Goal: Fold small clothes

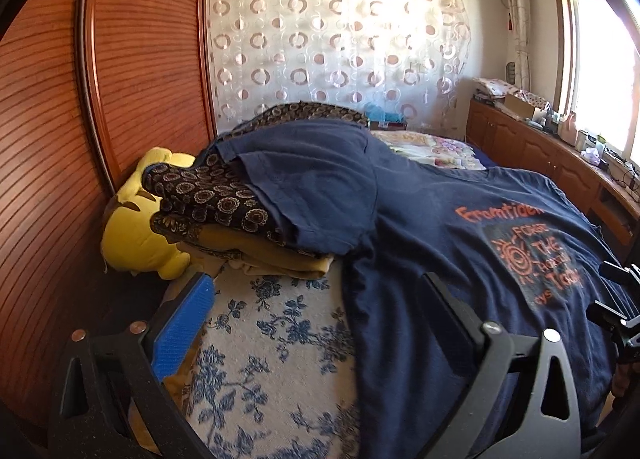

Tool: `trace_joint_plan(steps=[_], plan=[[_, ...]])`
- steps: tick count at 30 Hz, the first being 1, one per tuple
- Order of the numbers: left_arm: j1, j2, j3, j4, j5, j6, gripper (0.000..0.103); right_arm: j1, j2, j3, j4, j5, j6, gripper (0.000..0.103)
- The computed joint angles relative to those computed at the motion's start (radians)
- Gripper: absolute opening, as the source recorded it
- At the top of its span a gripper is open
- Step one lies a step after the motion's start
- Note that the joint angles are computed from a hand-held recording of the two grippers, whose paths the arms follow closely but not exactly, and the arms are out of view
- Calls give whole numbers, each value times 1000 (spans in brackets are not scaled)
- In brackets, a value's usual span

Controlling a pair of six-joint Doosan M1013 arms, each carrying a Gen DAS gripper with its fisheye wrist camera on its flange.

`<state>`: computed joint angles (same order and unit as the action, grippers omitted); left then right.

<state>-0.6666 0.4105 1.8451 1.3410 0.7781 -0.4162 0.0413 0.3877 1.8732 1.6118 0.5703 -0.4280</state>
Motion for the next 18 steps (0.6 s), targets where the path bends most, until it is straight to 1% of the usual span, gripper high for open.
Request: trace_joint_plan(steps=[1,2,3,4,5,6,7,9,11,14,16,18], plan=[[9,1,0,-5,-20,4,95,3,2,-8,-28,3,27,102],[16,1,0,-11,-35,6,87,4,4,-15,-45,4,40,102],[25,2,-2,-19,-49,12,77,6,3,-18,-60,3,49,102],[35,3,-5,-30,-66,22,72,7,2,-20,-71,3,48,102],[42,1,-4,-28,-81,22,62,7,1,-20,-77,3,44,102],[50,-1,-3,-20,-98,13,54,7,-2,-13,-72,0,29,102],[53,-3,-3,-12,-102,6,51,9,0,-12,-64,-6,16,102],[56,-4,-4,2,-105,0,39,9,-2,-8,-67,-19,14,102],[55,-5,-4,27,-107,-8,34,6,-4,-3,-44,-15,-7,102],[48,-5,-6,52,-79,-6,34,1,-3,-4,-41,-10,-10,102],[55,-1,-14,29,-76,22,34,5,-4,0,-24,-15,-26,102],[69,7,-30,-31,-67,80,34,7,-6,1,-19,-18,-28,102]])
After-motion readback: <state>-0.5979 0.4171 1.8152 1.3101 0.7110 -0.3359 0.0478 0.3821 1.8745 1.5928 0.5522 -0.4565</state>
